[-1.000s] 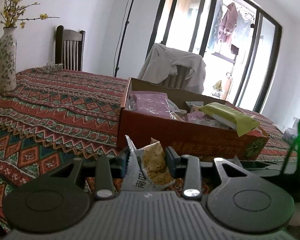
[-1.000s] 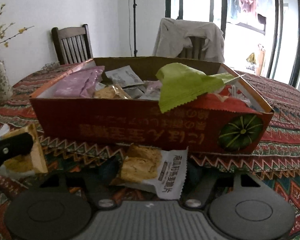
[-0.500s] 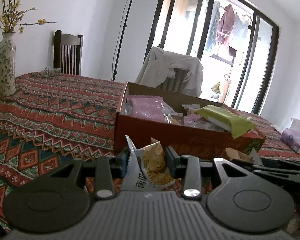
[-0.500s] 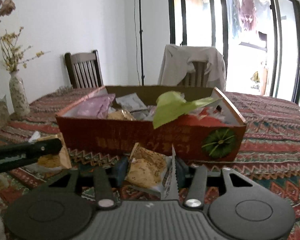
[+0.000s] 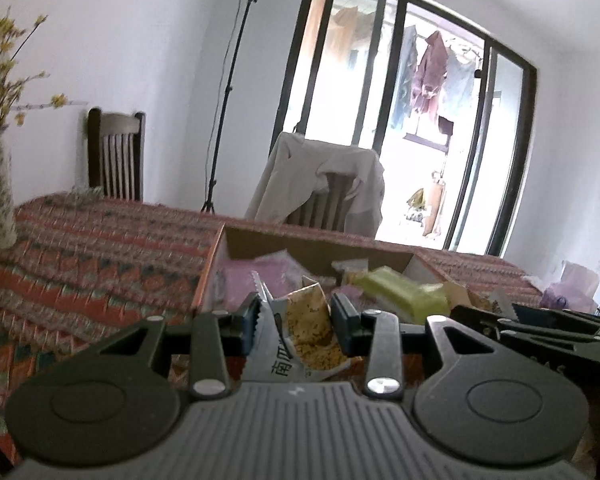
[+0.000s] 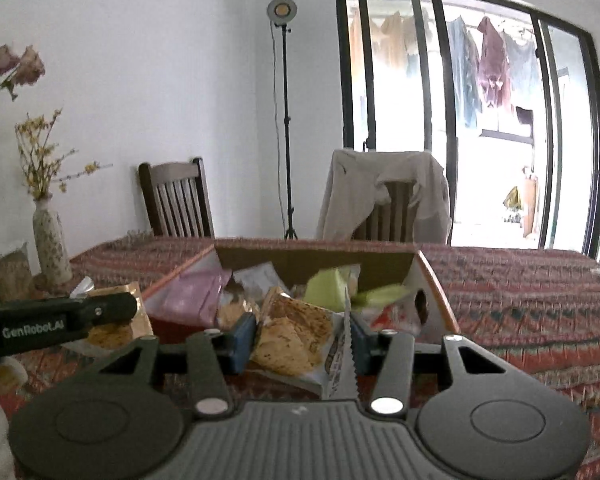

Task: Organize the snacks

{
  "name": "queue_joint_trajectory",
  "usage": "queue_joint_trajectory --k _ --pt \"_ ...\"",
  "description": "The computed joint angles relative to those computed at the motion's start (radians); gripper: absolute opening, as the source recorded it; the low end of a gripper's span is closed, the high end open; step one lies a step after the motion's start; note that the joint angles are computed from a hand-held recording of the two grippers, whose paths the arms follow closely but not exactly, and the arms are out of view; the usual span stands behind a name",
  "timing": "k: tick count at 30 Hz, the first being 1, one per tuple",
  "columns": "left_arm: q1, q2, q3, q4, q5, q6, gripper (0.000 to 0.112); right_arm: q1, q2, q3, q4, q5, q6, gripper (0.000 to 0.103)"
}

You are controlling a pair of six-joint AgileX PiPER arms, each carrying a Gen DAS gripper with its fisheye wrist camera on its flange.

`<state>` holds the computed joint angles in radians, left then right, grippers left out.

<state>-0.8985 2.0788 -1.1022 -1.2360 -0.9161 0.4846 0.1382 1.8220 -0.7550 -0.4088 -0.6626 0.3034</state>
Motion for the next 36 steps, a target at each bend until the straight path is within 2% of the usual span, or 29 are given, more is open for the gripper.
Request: queue_joint_trajectory --k 6,11,16,20,21,22,23,24,25,26,27,28,31,33,36 --pt "0.030 0.037 -0.152 -0.041 0.012 0.144 0.039 -0.020 0.032 -0.132 -0.044 0.049 0.066 0.048" --pt "0.083 0.115 -0.352 -0.113 0.077 0.306 0.039 -0.027 0.113 -0.303 -0.067 0.116 0.120 0.048" --pt "0.147 0.245 -0.615 -0.273 0.141 0.554 0.040 -0.016 0.242 -0.539 -0.128 0.265 0.215 0.048" --pt "0.185 0.322 -0.753 -0.385 0.166 0.691 0.046 -0.017 0.333 -0.691 -0.308 0.370 0.412 0.051" --pt "0.190 0.326 -0.756 -0.391 0.174 0.696 0.049 -0.020 0.350 -0.716 -0.371 0.386 0.481 0.052" --pt "0.194 0.327 -0.753 -0.391 0.179 0.690 0.060 -0.020 0.357 -0.726 -0.394 0.396 0.511 0.051" --pt "0.195 0.323 -0.738 -0.378 0.178 0.670 0.080 -0.023 0.362 -0.731 -0.422 0.399 0.546 0.053" --pt "0.193 0.320 -0.721 -0.360 0.164 0.646 0.088 -0.030 0.362 -0.727 -0.454 0.389 0.579 0.062" --pt "0.187 0.311 -0.693 -0.324 0.138 0.603 0.096 -0.037 0.359 -0.714 -0.457 0.373 0.583 0.079" --pt "0.183 0.296 -0.654 -0.283 0.123 0.556 0.103 -0.044 0.348 -0.691 -0.431 0.355 0.560 0.088" --pt "0.178 0.277 -0.612 -0.246 0.116 0.508 0.103 -0.048 0.338 -0.669 -0.398 0.339 0.526 0.099" --pt "0.177 0.253 -0.565 -0.212 0.116 0.454 0.103 -0.050 0.324 -0.645 -0.360 0.327 0.486 0.103" --pt "0.169 0.178 -0.434 -0.136 0.122 0.341 0.103 -0.062 0.272 -0.552 -0.264 0.285 0.365 0.103" --pt "0.157 0.130 -0.359 -0.115 0.129 0.320 0.103 -0.068 0.226 -0.471 -0.201 0.249 0.283 0.103" --pt "0.114 0.065 -0.234 -0.069 0.090 0.243 0.103 -0.092 0.150 -0.341 -0.193 0.174 0.246 0.103"
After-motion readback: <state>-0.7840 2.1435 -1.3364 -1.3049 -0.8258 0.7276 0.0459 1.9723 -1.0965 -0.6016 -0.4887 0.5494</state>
